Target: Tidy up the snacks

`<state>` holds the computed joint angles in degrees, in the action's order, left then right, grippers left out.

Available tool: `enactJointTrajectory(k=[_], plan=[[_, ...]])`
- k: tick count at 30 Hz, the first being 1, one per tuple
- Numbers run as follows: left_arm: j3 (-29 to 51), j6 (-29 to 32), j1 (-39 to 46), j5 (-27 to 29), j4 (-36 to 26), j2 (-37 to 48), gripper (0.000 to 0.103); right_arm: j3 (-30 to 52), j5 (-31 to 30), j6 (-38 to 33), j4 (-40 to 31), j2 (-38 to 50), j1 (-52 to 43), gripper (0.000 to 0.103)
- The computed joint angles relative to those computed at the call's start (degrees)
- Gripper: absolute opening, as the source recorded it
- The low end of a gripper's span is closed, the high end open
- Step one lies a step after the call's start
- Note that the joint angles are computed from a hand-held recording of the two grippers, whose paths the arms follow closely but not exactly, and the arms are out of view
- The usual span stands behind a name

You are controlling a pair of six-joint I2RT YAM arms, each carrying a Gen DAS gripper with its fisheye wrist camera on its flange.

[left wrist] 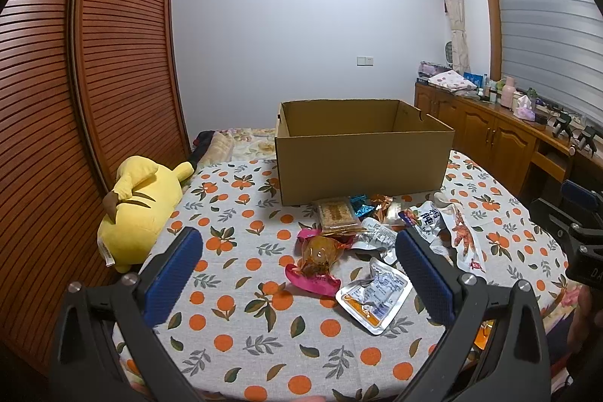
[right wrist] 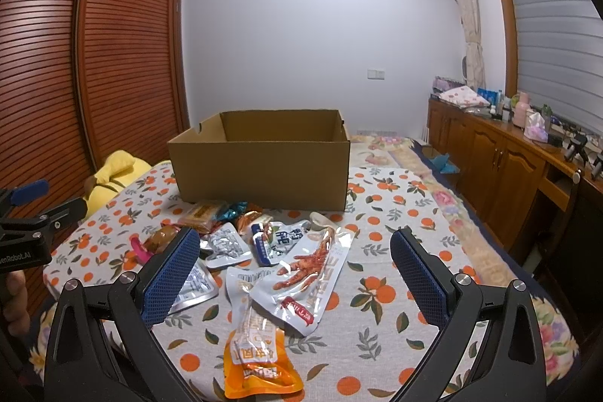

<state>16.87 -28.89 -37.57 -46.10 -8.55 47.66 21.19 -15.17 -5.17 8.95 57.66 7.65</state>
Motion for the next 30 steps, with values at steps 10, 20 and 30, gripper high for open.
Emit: enactJointTrajectory(k=[10,20,30], plan=[[0.33,0.19,-0.03,-0.04,-0.73,-0.52,0.103,-0.01,-0.12,-0.09,-0.27,-0.31,-0.17,0.103],[0.64,0.64,-0.05,0.10,-1.89,-1.73,0.103,-0.04,-0.07,-0.09,-0.18,-0.29,-0.15,0.103],[0.14,0.29,-0.74,-0.27,-1.21,-1.22,0.103,0.02,-0.08,-0.22,-0.29,-0.38,-0.35,0.103]])
